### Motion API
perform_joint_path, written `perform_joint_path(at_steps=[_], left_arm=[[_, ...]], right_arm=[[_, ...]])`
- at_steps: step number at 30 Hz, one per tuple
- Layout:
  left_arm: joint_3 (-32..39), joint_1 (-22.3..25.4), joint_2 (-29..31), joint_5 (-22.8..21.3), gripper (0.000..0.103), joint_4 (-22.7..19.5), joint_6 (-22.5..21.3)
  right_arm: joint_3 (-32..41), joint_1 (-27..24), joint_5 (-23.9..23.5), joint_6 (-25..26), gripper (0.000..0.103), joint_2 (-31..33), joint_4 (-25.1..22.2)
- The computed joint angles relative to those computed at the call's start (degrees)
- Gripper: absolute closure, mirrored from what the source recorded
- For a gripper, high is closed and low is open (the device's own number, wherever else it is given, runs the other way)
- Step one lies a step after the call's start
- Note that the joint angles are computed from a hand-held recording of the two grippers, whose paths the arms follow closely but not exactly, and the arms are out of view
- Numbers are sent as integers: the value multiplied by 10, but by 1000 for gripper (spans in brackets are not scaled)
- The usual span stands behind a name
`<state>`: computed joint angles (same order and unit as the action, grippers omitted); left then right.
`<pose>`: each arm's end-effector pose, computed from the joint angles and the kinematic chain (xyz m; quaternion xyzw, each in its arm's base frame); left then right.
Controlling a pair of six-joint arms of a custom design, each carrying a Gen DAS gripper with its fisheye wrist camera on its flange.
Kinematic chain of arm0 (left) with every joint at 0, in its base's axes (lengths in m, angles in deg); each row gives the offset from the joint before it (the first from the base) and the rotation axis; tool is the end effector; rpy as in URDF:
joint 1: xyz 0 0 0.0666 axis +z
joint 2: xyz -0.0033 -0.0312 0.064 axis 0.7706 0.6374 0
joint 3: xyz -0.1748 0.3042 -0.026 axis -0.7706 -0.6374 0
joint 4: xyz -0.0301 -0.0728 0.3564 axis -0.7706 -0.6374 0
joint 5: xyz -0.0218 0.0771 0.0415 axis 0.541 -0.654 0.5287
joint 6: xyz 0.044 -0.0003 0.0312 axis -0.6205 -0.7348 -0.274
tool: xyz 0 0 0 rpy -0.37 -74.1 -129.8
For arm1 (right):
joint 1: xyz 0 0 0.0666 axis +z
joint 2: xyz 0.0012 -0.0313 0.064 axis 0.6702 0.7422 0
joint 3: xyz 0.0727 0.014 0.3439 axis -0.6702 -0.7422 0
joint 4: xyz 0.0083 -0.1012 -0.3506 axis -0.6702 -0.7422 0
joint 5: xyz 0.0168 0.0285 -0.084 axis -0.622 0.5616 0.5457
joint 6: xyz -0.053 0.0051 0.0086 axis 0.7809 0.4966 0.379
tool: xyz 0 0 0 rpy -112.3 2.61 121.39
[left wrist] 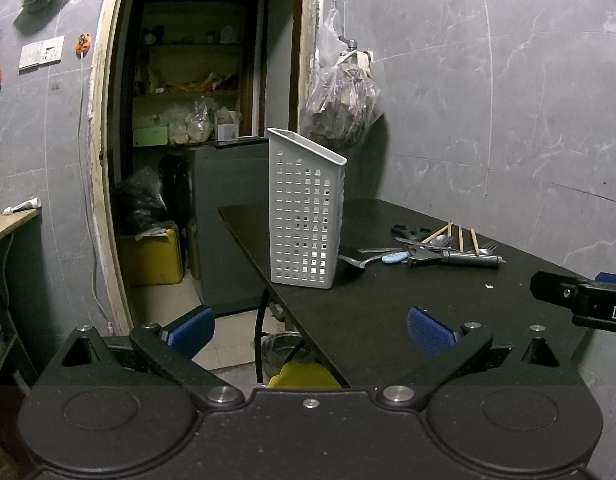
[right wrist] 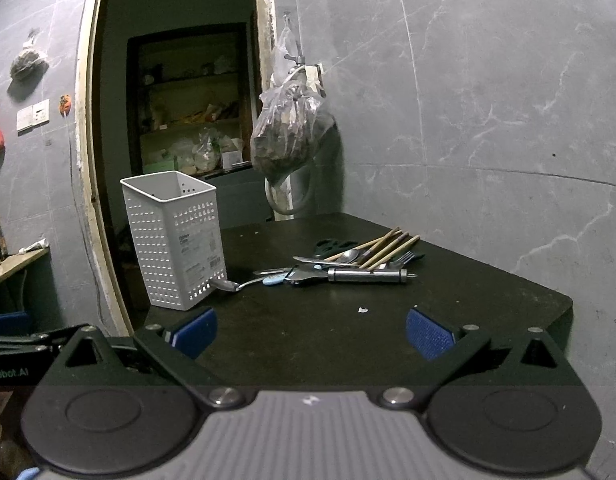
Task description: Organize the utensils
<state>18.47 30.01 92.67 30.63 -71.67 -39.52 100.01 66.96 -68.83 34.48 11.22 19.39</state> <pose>0.4366 -0.1381 0.4975 -0.1656 0.7917 0.1111 0.5774 0.5342 0.2512 0.4975 -0.1702 0.7738 0.1925 0.5789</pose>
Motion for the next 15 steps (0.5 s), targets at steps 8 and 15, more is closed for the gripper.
perform_joint_path(at_steps=[8, 15], left_arm=[[5, 2, 2, 2, 1, -8, 4], [6, 2, 3, 3, 1, -12, 5]], right_arm=[[1, 2, 0, 3, 0, 1, -4], [2, 2, 1, 3, 0, 2, -7]])
